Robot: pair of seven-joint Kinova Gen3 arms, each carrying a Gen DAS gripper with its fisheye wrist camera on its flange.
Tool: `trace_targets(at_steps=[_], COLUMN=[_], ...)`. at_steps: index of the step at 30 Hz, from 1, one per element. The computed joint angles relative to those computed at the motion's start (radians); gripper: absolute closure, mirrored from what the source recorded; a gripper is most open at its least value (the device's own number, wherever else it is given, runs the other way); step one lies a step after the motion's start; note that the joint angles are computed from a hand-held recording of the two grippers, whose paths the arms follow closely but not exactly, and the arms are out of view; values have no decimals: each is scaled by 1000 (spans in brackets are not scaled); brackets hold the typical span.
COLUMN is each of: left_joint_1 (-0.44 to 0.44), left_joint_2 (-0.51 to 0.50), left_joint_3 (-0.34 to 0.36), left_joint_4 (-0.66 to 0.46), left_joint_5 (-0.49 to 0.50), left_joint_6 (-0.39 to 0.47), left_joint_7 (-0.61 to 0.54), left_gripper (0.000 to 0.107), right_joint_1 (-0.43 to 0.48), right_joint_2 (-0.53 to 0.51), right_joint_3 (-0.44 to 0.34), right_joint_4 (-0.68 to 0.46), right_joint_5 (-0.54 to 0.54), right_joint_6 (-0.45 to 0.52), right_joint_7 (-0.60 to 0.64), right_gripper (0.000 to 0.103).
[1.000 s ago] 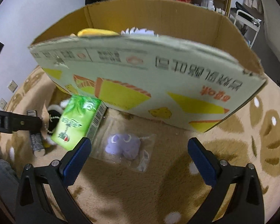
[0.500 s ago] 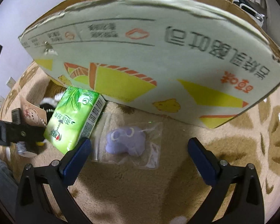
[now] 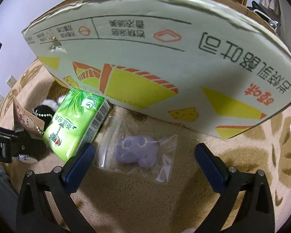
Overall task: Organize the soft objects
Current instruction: 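Grasp the black Face box with the left tool while the right tool grasps the bagged purple plush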
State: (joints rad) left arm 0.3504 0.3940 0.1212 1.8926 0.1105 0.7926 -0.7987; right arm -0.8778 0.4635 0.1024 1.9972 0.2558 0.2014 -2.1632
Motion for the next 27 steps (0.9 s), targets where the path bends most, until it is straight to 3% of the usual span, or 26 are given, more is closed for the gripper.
trace_targets(at_steps=[9, 14, 17, 22, 27], left_joint_1=[2, 30, 40, 14, 59], left_joint_2=[-38, -40, -52, -116, -148], left_joint_3=[9, 10, 7, 10, 7], left_joint_4=[70, 76, 95, 164, 163], left_joint_5=[24, -6, -10, -6, -74], left_joint_6=[-44, -33, -53, -92, -79], left_joint_7=[23, 36, 60, 50, 112], left_gripper=[33, 39, 52, 82, 87], right_joint_1=[125, 37, -12, -1, 6], right_joint_2=[2, 17, 23, 18, 5], right_joint_3=[-101, -13, 32, 15, 15], right_joint_4=[-31, -45, -57, -53, -28], right_joint_5=[-49, -20, 12, 32, 48], right_joint_6=[23, 42, 57, 55, 31], right_joint_7=[81, 41, -5, -31, -41], right_gripper=[0, 2, 14, 23, 31])
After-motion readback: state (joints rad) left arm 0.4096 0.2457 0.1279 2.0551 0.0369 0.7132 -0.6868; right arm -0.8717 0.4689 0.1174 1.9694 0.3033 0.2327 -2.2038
